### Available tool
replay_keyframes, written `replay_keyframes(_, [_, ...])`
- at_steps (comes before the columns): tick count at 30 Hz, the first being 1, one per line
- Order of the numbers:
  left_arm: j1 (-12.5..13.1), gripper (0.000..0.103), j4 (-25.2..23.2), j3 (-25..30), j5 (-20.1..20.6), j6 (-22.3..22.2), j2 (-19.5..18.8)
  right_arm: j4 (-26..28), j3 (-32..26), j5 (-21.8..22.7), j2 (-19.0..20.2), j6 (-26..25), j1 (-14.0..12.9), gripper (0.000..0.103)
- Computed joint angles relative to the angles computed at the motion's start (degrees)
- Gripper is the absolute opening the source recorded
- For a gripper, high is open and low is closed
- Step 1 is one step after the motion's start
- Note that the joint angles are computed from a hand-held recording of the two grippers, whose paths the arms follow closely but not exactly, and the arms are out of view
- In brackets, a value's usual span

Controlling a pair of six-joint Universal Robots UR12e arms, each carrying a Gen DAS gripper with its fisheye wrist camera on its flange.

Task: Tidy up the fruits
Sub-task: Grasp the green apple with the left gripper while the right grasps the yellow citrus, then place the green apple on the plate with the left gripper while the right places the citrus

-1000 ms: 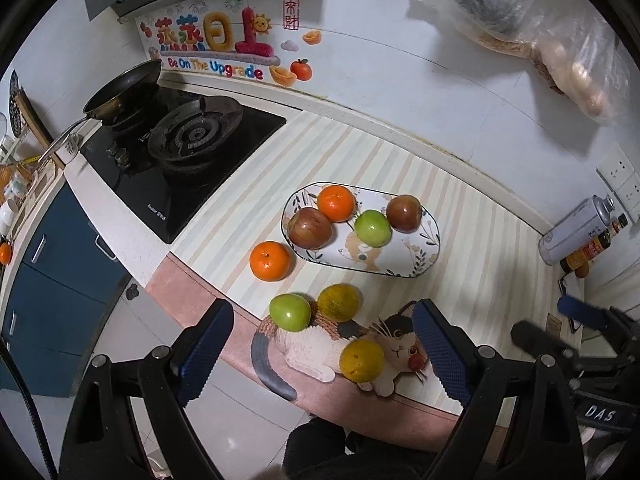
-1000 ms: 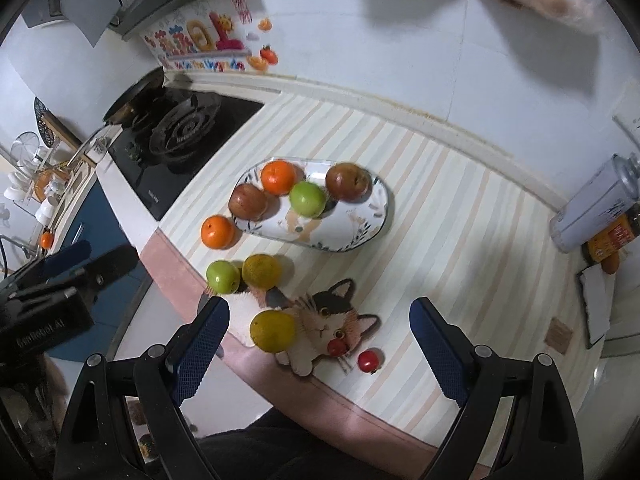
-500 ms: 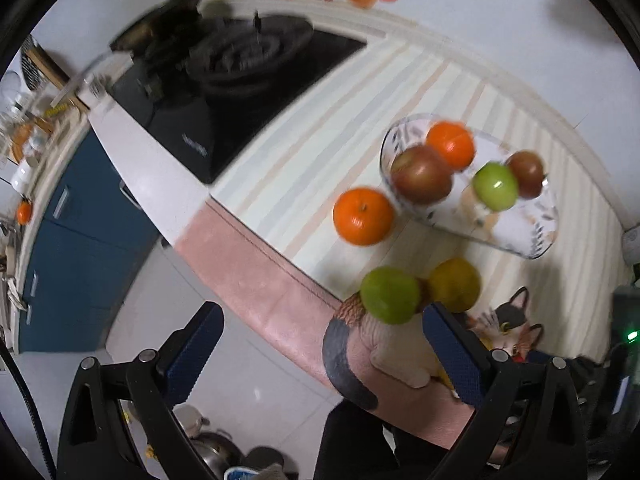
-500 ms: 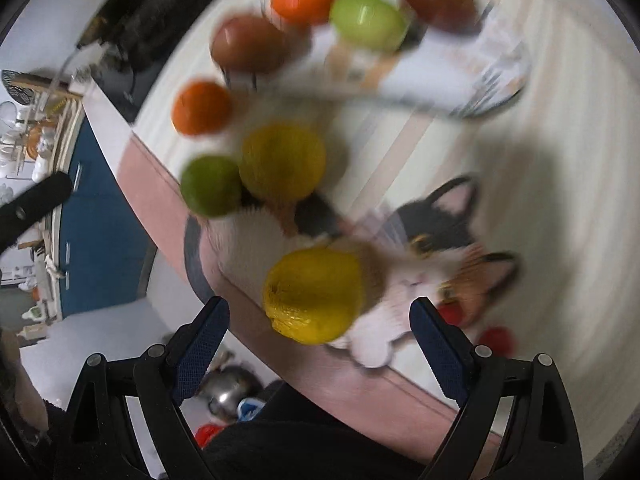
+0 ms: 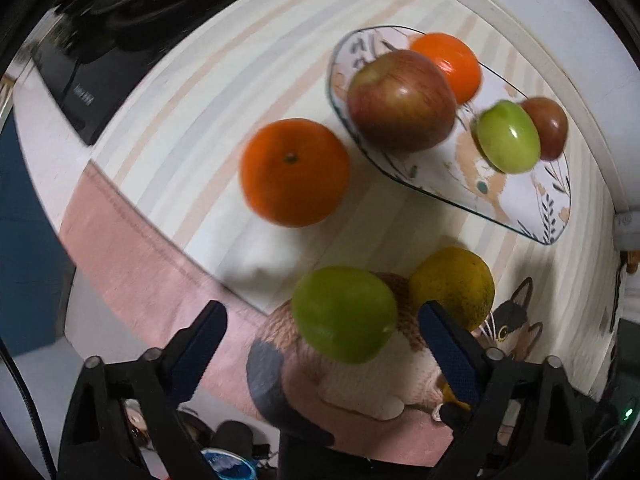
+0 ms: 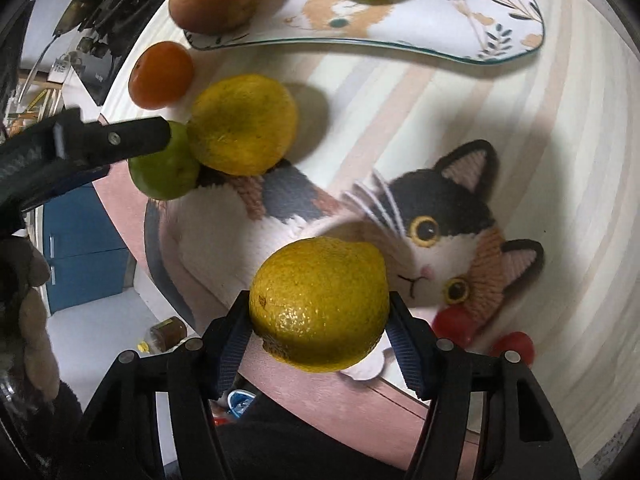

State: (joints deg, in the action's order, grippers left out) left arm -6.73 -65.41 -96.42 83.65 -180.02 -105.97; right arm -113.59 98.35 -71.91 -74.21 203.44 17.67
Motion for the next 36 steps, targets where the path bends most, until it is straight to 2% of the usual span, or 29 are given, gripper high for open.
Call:
replay_keyframes(1, [-0.07,0.082,0.32,-0.23,-0.46,0.76,0.01,0.06,0.00,0.13,-0.05,-0.06,-0.15,0.067])
replay_keyframes(2, [-0.28,0.070,0.23,-0.19,-0.16,1.51,-0.21,-0.07,0.10,0.33,-0.08,0.14,-0.24,0.067])
replay_keyframes(3, [-0.34,0.064,0.01,-0.25,-0.51,2.18,-0.33,-0.06,0.10,0.41,-0.05,0.20,-0.27,0.067])
replay_keyframes(5, [-0.28,0.058,0.37,-0.78,-2.33,2.91,-0.23,0.17,-0.02,0.16,-0.02,-0.35,-0.43,0.067])
replay_keyframes(10, [-1.65,0.058,2.11,-1.46,0.61,3.50,0.19,-0.11,-0.49,-0.70,0.29,-1.09,0.29,0.067])
replay_keyframes(16, [-1.68,0.057,2.25,-1.84,-0.19,2.36,1.56,-3.61,0.35,-0.05,-0.96,1.34,-0.66,0.067])
replay_keyframes(23, [-0.97,0.057,1.84,1.52,-6.16,2.98,3.66,-8.02,0.29,-0.33,-3.09,4.09,-3.52,0.067])
replay_keyframes(27, [-2.06,0.057,2.13,4.88,-8.16,3.31,2.92,-9.76,-0.34,-1.39,-3.58,5.10,-5.36,0.067])
replay_keyframes(31, [-3.64,0.058,1.67,9.06,-6.52,3.50,-0.14,-10.28,-1.42,-3.82,-2.95,5.26,-6.98,0.067])
replay_keyframes(36, [-4.72,0.058,-3.03,13.83,-5.28,2.67,-4.94,-8.66,-3.97,-6.43,-0.31,4.32,-7.60,0.067])
